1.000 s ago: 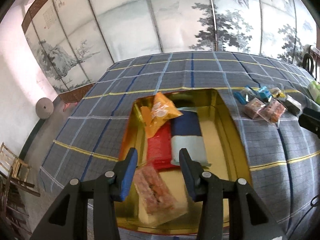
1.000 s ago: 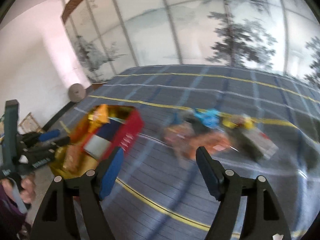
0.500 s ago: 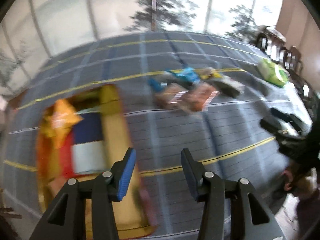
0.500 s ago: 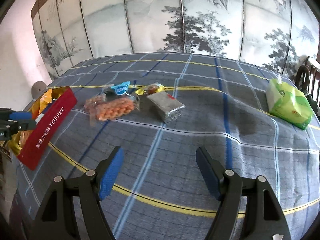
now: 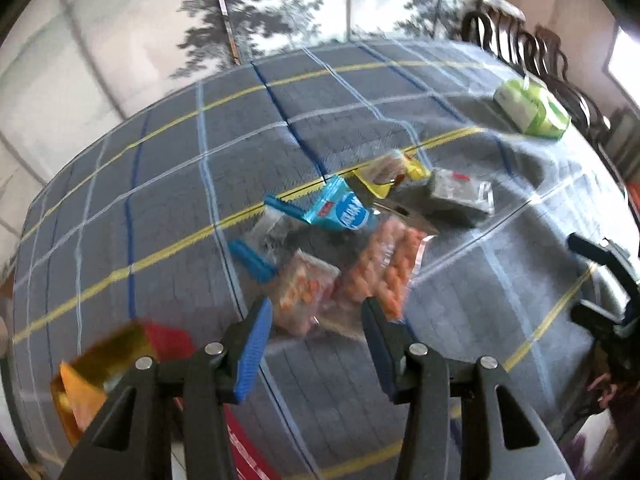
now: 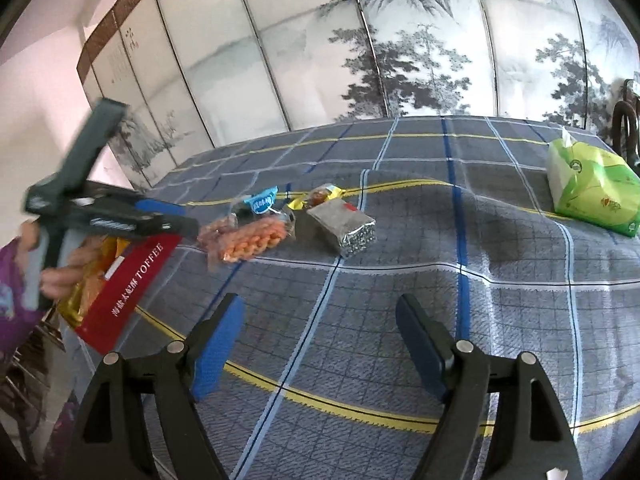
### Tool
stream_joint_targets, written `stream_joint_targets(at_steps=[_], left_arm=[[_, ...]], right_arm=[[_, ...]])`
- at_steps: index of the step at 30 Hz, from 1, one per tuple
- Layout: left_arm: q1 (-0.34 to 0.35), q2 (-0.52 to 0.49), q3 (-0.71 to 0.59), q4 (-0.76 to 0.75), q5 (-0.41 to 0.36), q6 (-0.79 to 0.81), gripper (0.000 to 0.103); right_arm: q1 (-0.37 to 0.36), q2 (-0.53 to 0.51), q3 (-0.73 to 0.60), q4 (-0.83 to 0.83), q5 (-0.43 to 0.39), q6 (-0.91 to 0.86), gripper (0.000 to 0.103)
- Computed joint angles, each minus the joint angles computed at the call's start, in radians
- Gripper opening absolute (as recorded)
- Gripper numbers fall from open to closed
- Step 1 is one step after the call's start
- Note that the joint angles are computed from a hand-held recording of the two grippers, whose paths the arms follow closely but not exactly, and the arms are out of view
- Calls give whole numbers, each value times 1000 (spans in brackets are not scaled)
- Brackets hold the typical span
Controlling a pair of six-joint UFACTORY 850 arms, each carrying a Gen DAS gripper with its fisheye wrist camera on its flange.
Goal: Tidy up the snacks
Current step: 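Grasp the clear red-label box with the left gripper while the right grasps the silver pack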
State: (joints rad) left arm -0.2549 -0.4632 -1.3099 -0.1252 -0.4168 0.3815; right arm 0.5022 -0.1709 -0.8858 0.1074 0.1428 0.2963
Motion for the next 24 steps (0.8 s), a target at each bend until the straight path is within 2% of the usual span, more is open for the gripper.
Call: stream_joint_targets(at_steps=[2, 4, 7, 13, 14, 17, 20, 24], left_arm=[[-1, -42, -44, 53, -22, -23, 48], [11, -86, -96, -3, -73, 43, 48], [21, -140, -157, -9, -129, 54, 48], [26, -193, -215, -14, -177, 63, 48], [26, -192, -216, -15, -170, 63, 47], [27, -182, -203, -43, -163, 73, 29], [13, -153, -161, 30, -131, -65, 28], [8, -49, -21, -18, -42, -172, 28]], right_arm=[[-1, 0, 2, -51, 10, 43, 78], [-3, 1, 3, -80, 18, 66, 80], [-7, -2, 0, -151, 25, 128, 82], [-13, -4, 0, -214, 39, 191, 85], [-14, -3, 0, -220, 39, 197, 86], [-13, -4, 0, -202, 42, 179, 88], [-15, -7, -2, -191, 43, 170, 89], [-25, -10, -7, -279, 41, 276, 91]])
